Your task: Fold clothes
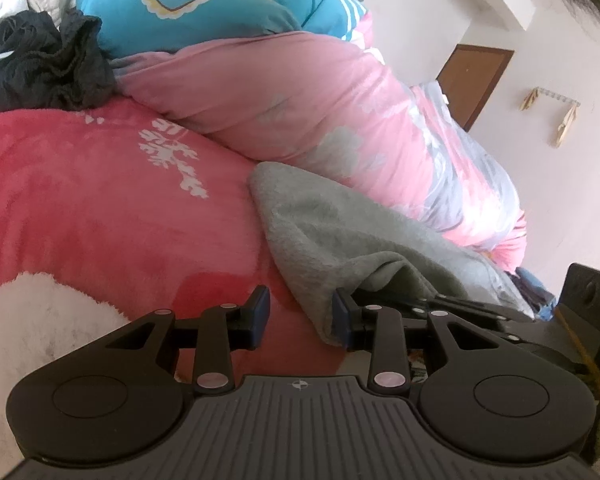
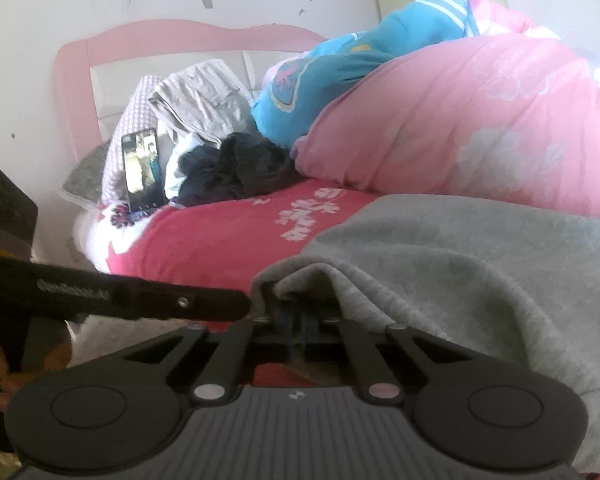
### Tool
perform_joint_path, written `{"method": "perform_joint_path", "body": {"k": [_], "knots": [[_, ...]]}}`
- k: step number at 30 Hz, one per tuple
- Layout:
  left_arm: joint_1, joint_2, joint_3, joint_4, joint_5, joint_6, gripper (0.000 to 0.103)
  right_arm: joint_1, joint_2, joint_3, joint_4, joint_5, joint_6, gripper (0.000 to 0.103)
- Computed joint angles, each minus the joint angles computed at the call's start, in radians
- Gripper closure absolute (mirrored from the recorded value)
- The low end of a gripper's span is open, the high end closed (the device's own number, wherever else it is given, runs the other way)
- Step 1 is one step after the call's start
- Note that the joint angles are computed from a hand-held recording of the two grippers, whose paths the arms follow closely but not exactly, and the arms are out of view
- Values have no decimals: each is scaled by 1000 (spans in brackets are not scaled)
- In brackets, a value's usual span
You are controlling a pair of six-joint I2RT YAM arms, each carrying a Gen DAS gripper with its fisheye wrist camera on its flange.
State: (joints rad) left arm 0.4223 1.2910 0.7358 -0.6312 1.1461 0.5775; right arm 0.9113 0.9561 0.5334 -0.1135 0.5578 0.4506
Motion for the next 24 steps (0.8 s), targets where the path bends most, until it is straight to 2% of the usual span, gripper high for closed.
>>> {"method": "perform_joint_path", "body": {"k": [7,10,13,16,20,22,24], "knots": [[20,43,30,-53,40,27,69,-1,75,4,100,-12,-40,101],[36,67,49,-90,61,58,69,-2,98,6,121,16,-40,101],[41,71,53,-80,60,45,69,-4,143,18,149,32,-19,101],[46,75,60,-81,55,44,69,18,168,22,188,62,-51,101],[56,68,69,-100,48,59,69,-12,201,31,176,33,-25,100],[60,54,68,-96,43,52,69,36,226,63,139,106,-31,100],[64,32,61,-86,37,33,69,53,218,82,86,120,-1,99]]}}
